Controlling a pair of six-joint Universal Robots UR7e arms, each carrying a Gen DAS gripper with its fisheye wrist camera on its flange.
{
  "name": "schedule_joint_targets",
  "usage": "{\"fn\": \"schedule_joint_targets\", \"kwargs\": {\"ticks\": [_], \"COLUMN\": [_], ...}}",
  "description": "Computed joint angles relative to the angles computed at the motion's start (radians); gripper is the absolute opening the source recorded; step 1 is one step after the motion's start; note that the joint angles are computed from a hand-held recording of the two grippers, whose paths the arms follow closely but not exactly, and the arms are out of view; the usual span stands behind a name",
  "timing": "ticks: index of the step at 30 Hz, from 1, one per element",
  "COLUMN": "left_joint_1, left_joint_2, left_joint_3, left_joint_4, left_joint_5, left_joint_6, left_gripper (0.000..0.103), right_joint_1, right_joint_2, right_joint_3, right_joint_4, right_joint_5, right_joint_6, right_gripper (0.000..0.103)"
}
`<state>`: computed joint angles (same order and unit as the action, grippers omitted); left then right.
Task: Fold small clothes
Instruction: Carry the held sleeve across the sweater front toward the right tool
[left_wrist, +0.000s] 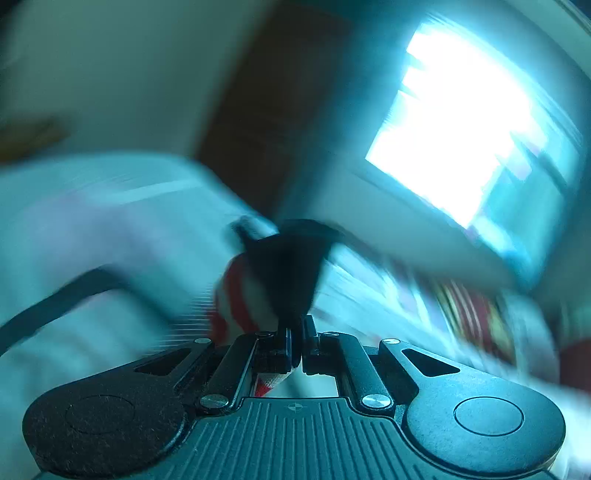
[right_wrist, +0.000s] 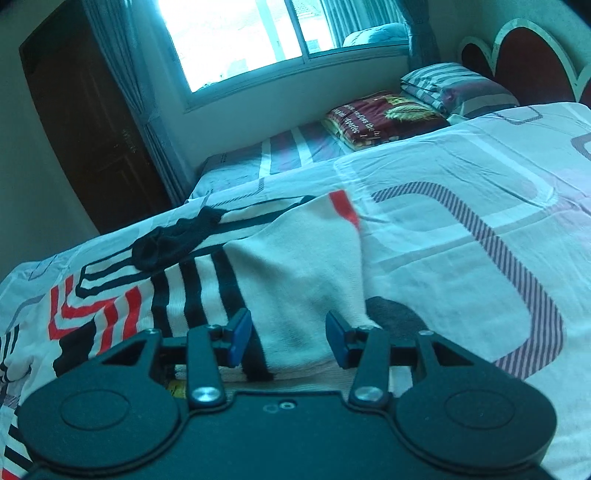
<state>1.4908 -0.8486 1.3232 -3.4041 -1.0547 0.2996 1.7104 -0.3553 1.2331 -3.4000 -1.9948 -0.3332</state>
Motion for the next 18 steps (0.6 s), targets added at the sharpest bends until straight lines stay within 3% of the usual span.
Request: {"fn": "schedule_joint_targets", "kwargs": {"ticks": [4, 8, 13, 16, 18], "left_joint_1": [-0.083, -0.129, -0.196, -0.236, -0.245], "left_joint_2": [0.134, 0.273, 0.365, 0.392, 0.314], "left_joint_3": [-0.135, -0.262, -0.264, -0.24, -0.129], "left_joint_4": [0.191, 0.357, 0.434, 0.35, 0.317], "left_joint_5": [0.021, 0.005, 0.067, 0.156, 0.116], "left_joint_6": [0.152, 0.168, 0.238, 0.368, 0.371], "left_gripper": [0.005, 0.005, 0.005, 0.007, 0.028], "right_joint_1": [-0.004, -0.009, -0.019, -0.027, -0.029], "right_joint_2": [-0.025, -0.053, -0.075, -0.079, -0.07], "right_joint_3": [0.029, 0.059, 0.077, 0.077, 0.064], "right_joint_4": [-0.027, -0.047, -0.022, 0.027, 0.051], "right_joint_5": [-0.007, -0.015, 0.007, 0.066, 0.114], "right_joint_6": [0.02, 0.048, 0.09, 0.133, 0.159], "right_gripper": [0.045, 0.045, 0.047, 0.056, 0.059]}}
